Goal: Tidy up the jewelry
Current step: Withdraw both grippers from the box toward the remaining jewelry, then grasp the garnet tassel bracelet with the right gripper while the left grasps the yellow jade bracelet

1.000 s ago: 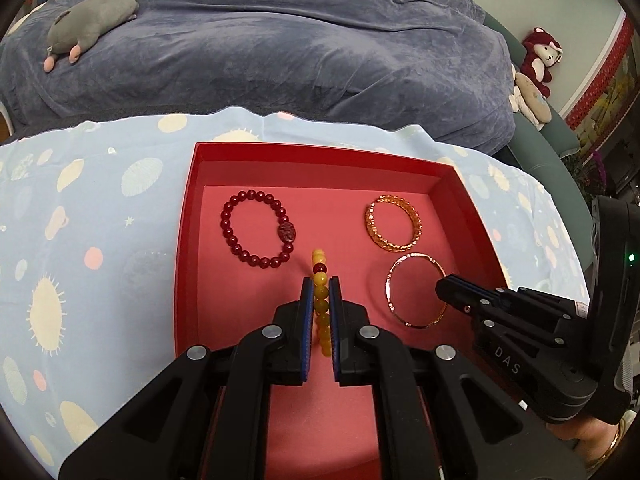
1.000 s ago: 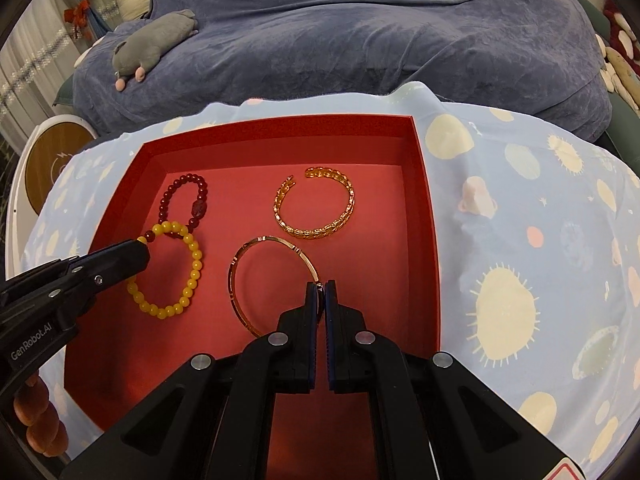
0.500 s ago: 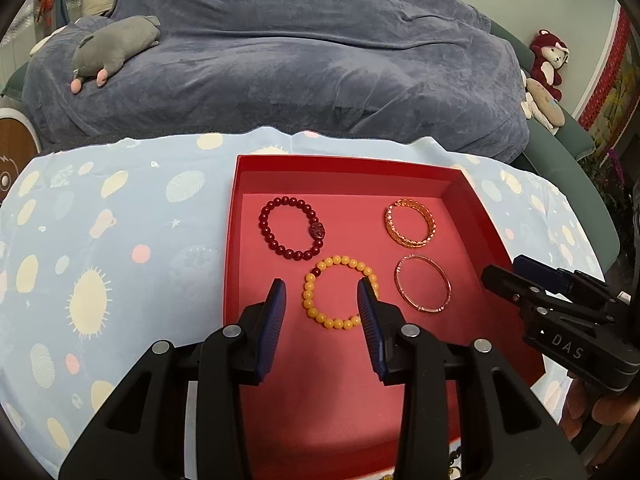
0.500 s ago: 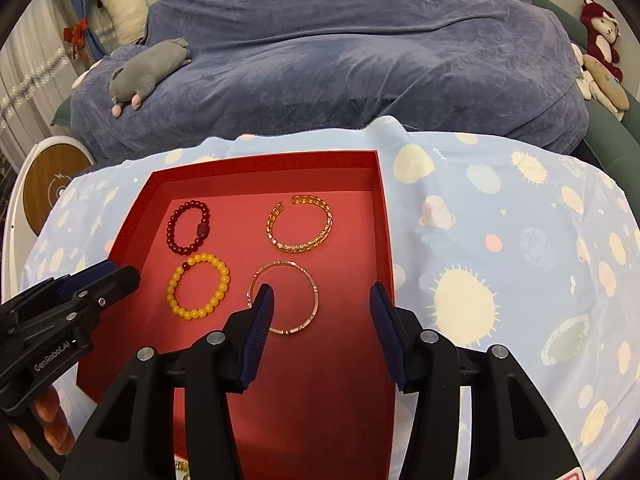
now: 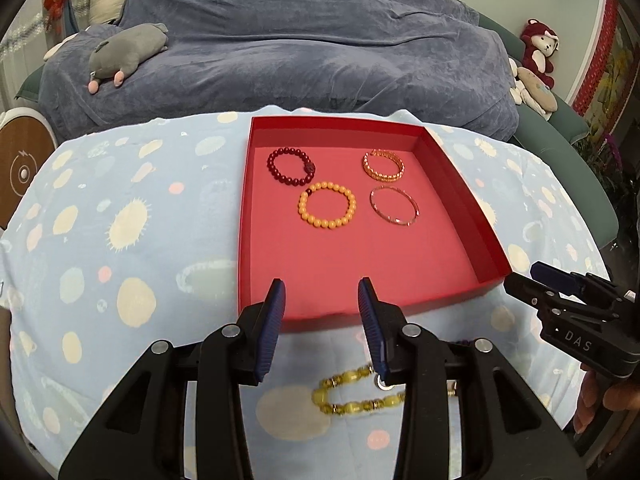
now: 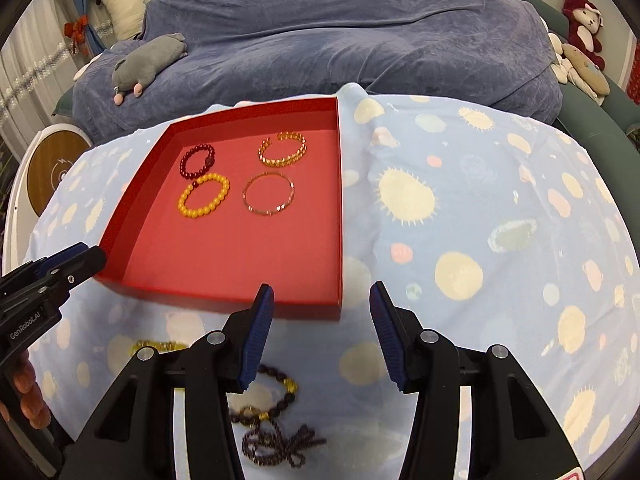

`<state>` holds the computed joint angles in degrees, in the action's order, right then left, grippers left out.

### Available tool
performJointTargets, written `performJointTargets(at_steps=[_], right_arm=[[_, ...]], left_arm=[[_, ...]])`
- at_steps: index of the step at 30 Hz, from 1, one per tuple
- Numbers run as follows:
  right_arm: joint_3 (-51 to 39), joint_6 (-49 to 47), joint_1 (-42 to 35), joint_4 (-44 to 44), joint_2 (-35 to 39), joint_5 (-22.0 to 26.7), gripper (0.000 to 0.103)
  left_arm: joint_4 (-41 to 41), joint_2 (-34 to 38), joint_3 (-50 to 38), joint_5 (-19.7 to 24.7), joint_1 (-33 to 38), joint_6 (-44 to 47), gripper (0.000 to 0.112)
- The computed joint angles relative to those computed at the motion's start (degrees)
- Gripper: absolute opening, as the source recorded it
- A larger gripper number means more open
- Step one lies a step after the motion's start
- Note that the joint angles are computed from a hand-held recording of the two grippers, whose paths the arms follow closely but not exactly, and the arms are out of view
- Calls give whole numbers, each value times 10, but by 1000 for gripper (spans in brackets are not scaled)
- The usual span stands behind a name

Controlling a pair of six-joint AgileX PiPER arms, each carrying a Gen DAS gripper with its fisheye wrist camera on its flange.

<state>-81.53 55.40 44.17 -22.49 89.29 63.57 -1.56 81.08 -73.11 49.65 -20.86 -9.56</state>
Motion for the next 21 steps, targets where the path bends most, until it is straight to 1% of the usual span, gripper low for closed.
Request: performJointTargets(at_steps=[1,4,12,16,21], right_arm=[[14,11,10,-1,-10,1,49],[58,52,43,-6,-37,5,49],[128,137,112,-2,-73,1,49],[137,160,126,2,-68,-10,49],[139,165,113,7,-56,-27,47]], left_arm=[[9,-12,16,0,-7,-13,40],[32,-46,66,1,-29,-45,40],[41,-112,157,6,-56,-108,40],[37,-126,175,5,-56,-120,42],[35,-123,177,1,-51,-125,45]])
